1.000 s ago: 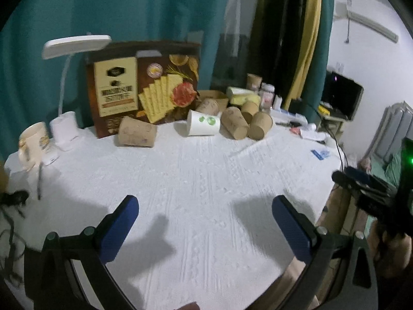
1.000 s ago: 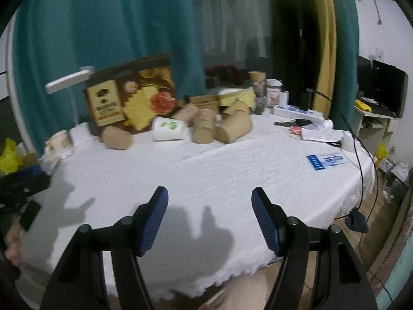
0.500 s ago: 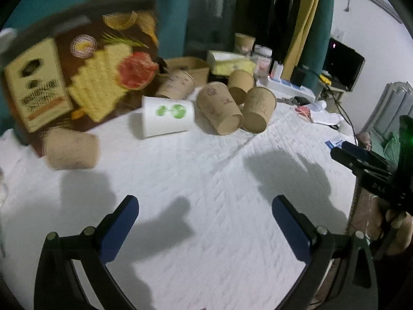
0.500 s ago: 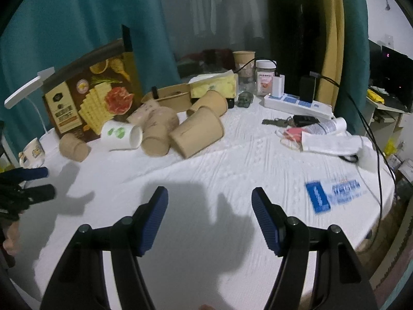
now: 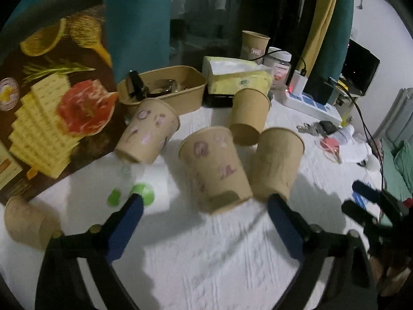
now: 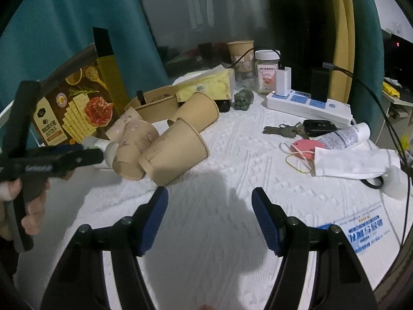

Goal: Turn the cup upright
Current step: 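Move the left gripper toward the pink-printed paper cup near the tray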

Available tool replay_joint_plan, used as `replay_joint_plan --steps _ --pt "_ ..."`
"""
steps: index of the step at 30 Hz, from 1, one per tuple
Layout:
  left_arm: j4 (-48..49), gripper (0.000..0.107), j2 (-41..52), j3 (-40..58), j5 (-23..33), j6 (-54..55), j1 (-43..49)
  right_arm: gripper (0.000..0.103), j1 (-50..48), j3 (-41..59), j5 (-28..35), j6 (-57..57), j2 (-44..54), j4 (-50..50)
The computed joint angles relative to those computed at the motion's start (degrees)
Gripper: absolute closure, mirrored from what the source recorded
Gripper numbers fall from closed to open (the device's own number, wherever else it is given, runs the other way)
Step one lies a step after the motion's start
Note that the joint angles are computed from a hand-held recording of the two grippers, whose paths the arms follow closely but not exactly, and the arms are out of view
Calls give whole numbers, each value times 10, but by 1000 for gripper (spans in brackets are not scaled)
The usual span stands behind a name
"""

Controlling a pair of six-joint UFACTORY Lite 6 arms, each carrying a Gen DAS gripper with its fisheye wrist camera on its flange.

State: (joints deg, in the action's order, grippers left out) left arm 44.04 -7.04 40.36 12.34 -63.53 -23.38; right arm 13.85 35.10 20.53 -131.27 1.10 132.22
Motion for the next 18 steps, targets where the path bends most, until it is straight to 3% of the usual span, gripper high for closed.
replay_joint_plan --steps 4,11,18 --pt "61 23 67 50 -16 -43 5 38 -2 12 14 4 13 -1" --pt "-97 30 175 136 -35 124 35 38 7 24 11 12 14 0" --pt "-95 35 215 165 -39 140 38 38 13 -2 -3 16 -32 1"
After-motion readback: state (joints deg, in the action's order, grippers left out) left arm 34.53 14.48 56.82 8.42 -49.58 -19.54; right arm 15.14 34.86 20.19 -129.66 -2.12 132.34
